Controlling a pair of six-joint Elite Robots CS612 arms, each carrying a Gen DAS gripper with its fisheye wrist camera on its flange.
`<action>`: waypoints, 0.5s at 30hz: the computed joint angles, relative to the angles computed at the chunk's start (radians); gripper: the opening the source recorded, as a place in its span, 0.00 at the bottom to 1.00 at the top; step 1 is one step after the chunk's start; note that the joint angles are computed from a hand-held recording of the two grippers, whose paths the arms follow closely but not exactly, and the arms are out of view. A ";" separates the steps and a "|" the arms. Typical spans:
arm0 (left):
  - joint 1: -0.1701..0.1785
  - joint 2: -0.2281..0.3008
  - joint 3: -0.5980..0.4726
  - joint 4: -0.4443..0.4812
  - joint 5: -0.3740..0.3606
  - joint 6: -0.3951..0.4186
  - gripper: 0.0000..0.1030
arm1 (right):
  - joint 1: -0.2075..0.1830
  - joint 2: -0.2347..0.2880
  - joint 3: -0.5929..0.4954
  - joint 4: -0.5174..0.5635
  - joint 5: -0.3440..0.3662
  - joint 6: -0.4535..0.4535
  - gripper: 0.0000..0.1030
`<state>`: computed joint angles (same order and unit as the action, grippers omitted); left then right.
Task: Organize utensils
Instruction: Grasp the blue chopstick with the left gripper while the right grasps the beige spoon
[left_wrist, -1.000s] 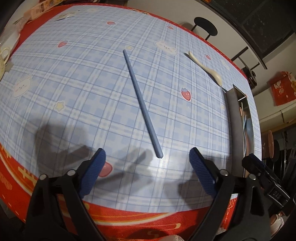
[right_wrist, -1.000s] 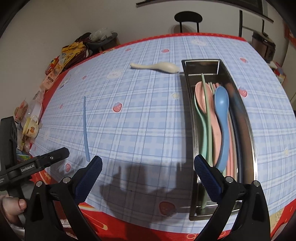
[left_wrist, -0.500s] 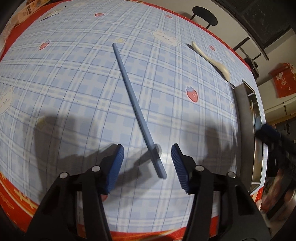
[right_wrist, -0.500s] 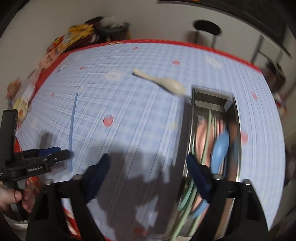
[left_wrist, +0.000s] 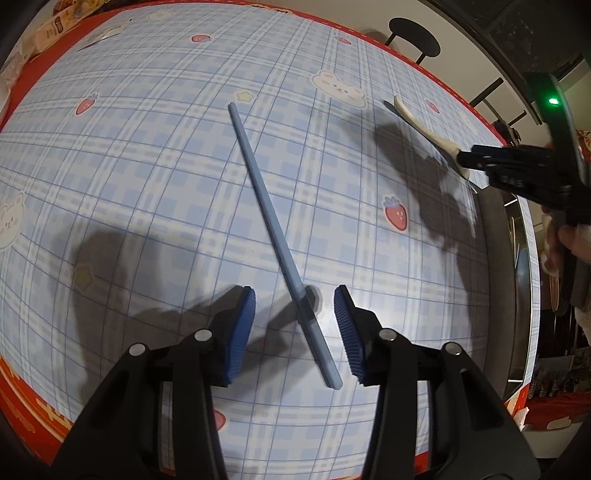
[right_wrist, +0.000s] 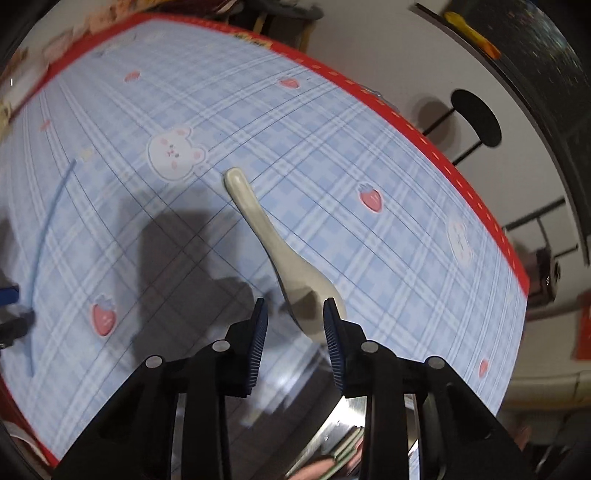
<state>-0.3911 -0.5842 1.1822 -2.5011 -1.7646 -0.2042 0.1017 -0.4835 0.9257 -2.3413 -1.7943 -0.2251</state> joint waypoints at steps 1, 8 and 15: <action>-0.001 0.001 -0.001 -0.001 0.003 0.001 0.44 | 0.003 0.007 -0.009 0.009 -0.008 -0.010 0.30; -0.006 0.007 -0.011 -0.004 0.010 -0.002 0.45 | 0.019 0.045 -0.064 0.024 -0.101 -0.024 0.30; -0.001 0.004 0.001 -0.022 0.000 -0.001 0.45 | 0.019 0.074 -0.106 0.043 -0.150 -0.038 0.30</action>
<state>-0.3925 -0.5799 1.1834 -2.5232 -1.7646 -0.2050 0.1207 -0.4094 0.8194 -2.2985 -1.9448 -0.2626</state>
